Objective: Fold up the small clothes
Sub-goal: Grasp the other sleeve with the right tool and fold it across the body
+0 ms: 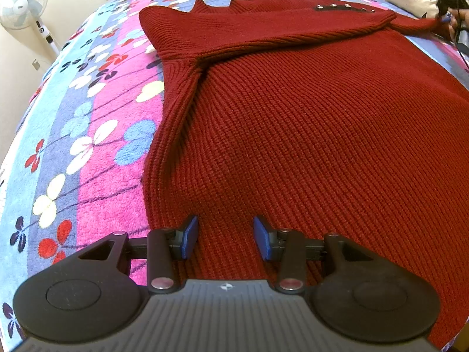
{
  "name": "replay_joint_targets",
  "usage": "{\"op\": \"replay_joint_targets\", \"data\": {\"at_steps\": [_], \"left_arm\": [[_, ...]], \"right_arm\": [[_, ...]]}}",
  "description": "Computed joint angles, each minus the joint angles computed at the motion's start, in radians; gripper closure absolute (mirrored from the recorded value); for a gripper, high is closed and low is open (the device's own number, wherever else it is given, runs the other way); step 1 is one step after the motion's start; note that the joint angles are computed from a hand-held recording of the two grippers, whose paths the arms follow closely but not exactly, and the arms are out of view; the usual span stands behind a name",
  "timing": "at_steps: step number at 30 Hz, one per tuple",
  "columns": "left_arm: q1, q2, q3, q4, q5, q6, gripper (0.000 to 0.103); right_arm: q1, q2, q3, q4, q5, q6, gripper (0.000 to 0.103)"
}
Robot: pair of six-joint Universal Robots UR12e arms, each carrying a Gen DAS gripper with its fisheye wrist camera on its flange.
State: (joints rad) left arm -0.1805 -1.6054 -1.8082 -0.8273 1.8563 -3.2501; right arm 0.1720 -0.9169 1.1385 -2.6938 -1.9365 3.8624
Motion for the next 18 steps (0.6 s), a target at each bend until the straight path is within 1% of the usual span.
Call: {"op": "replay_joint_targets", "data": {"at_steps": [2, 5, 7, 9, 11, 12, 14, 15, 16, 17, 18], "left_arm": [[0.005, 0.0, 0.007, -0.015, -0.009, -0.024, 0.056], [0.023, 0.006, 0.014, -0.028, -0.041, -0.102, 0.056], [0.032, 0.012, 0.012, -0.008, -0.046, -0.142, 0.055], [0.035, 0.019, 0.006, 0.022, -0.035, -0.158, 0.055], [0.044, 0.031, -0.005, 0.054, -0.039, -0.18, 0.055], [0.048, 0.035, -0.008, 0.063, -0.041, -0.19, 0.055], [0.057, 0.045, -0.014, 0.076, -0.05, -0.211, 0.055], [0.061, 0.047, -0.016, 0.08, -0.058, -0.218, 0.055], [0.064, 0.05, -0.017, 0.084, -0.065, -0.224, 0.055], [0.067, 0.052, -0.018, 0.089, -0.071, -0.229, 0.055], [0.07, 0.052, -0.017, 0.093, -0.077, -0.23, 0.055]], "right_arm": [[0.025, 0.011, -0.014, -0.096, -0.046, -0.169, 0.092], [0.07, 0.028, -0.036, -0.227, -0.106, -0.441, 0.092], [0.101, 0.036, -0.053, -0.283, -0.113, -0.581, 0.092], [0.14, 0.046, -0.074, -0.343, -0.093, -0.753, 0.093], [0.181, 0.051, -0.085, -0.401, -0.037, -0.917, 0.094], [0.202, 0.049, -0.08, -0.433, 0.014, -1.002, 0.102], [0.24, 0.034, -0.048, -0.487, 0.132, -1.144, 0.103], [0.258, 0.021, -0.02, -0.497, 0.202, -1.206, 0.103], [0.272, 0.004, 0.013, -0.481, 0.278, -1.247, 0.103], [0.283, -0.014, 0.039, -0.431, 0.335, -1.265, 0.103], [0.292, -0.028, 0.058, -0.37, 0.367, -1.279, 0.103]]}}
